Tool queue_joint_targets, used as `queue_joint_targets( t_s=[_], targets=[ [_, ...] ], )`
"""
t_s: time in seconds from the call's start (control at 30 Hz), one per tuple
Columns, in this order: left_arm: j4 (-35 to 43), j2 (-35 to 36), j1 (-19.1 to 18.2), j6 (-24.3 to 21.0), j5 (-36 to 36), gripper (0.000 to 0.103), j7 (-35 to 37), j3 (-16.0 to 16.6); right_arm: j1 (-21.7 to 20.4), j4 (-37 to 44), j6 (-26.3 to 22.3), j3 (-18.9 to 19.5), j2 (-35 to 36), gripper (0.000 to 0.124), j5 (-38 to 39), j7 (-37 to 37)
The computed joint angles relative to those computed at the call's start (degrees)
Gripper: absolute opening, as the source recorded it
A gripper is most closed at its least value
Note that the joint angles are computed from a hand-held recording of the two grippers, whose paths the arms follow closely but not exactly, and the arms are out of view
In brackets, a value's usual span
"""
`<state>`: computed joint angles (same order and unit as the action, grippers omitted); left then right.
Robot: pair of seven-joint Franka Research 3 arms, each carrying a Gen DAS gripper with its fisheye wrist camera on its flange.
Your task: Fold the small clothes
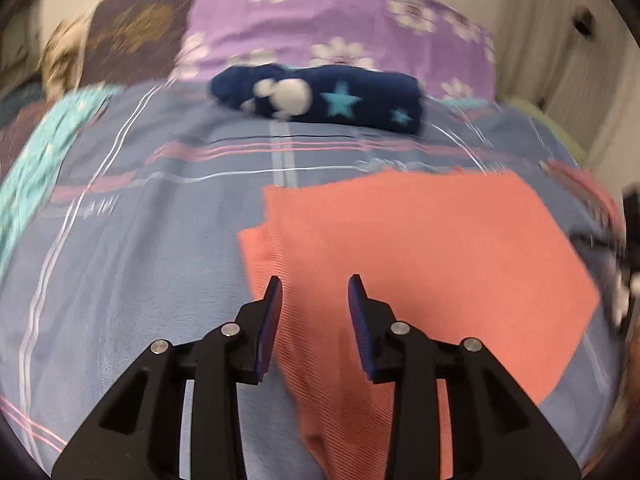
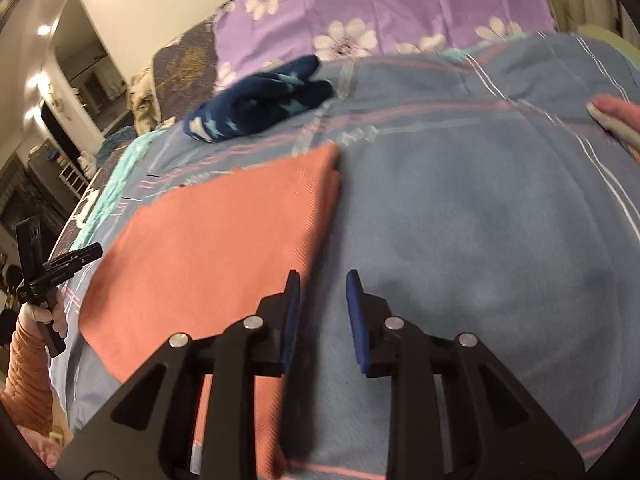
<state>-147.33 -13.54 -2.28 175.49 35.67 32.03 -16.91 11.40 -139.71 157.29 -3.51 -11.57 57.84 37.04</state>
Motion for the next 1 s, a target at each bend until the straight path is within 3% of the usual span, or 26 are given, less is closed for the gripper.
queue_joint_targets(
  t_s=[0.03, 0.1, 0.2, 0.37, 0.4, 0.43, 0.47, 0.5, 0.57, 0.6, 0.63, 0.7, 0.8, 0.87, 1.0],
  targets=[
    [0.1, 0.7, -0.8, 1.0, -1.9, 0.036, 0.8, 1.8, 0.1, 0.2, -0.3, -0.1, -0.1, 0.025, 0.5, 0.1],
    [2.2, 2.7, 0.4, 0.9, -2.2, 0.04, 0.1, 2.3, 0.4, 1.0, -0.7, -0.2, -0.2, 0.026, 1.5, -1.1],
    [6.2, 7.6, -5.2, 1.1, -13.2, 0.04, 10.8, 8.1, 0.6, 5.7, -2.1, 0.3, 3.0, 0.034, 0.6, -0.7],
    [15.4, 16.6, -5.3, -4.9, -21.9, 0.038, 19.3, 7.2, -1.1, 17.9, -3.4, 2.5, 13.7, 0.035, -5.5, 6.7],
    [16.3, 17.6, -4.9, -5.3, -24.2, 0.026, 21.3, 6.7, -1.5, 20.9, -4.1, 2.9, 16.5, 0.037, -7.3, 9.0],
    [16.8, 18.3, -4.6, -5.0, -25.8, 0.006, 22.7, 6.3, -2.0, 23.0, -4.8, 3.4, 18.4, 0.039, -8.3, 10.4],
    [16.8, 18.7, -4.1, -3.3, -28.4, 0.004, 24.9, 5.6, -2.5, 25.8, -6.0, 3.8, 21.0, 0.039, -9.6, 12.2],
    [16.6, 18.7, -4.1, -2.4, -28.5, 0.004, 25.0, 5.6, -3.0, 27.4, -6.7, 4.3, 22.6, 0.04, -10.6, 13.3],
    [15.5, 17.5, -5.3, -0.2, -23.4, 0.004, 21.9, 7.2, -3.6, 29.6, -8.6, 5.1, 24.6, 0.011, -13.5, 14.1],
    [15.0, 16.6, -5.9, 0.3, -19.9, 0.004, 19.3, 8.1, -3.8, 29.3, -7.8, 5.6, 24.6, 0.004, -14.3, 13.8],
    [14.0, 15.2, -6.1, 1.2, -17.2, 0.003, 17.4, 8.4, -3.6, 28.1, -5.5, 6.0, 23.6, 0.004, -12.6, 11.5],
    [11.6, 11.1, -4.8, 3.4, -8.0, 0.004, 10.1, 8.2, -6.4, 25.8, -4.3, 9.0, 20.1, 0.004, -0.9, 1.5],
    [10.7, 7.2, 0.8, 3.3, 3.6, 0.004, 1.2, 3.8, -6.2, 24.9, -5.4, 8.5, 17.1, 0.004, 9.4, -7.7],
    [11.9, 7.6, 0.2, 0.2, 2.9, 0.004, 2.7, 4.0, -4.6, 26.2, -4.5, 7.6, 18.6, 0.005, 4.8, -4.5],
    [14.7, 12.6, -1.7, -4.2, -1.7, 0.007, 7.4, 5.6, -1.4, 28.6, -2.1, 5.2, 24.7, 0.013, -15.2, 14.4]
  ],
)
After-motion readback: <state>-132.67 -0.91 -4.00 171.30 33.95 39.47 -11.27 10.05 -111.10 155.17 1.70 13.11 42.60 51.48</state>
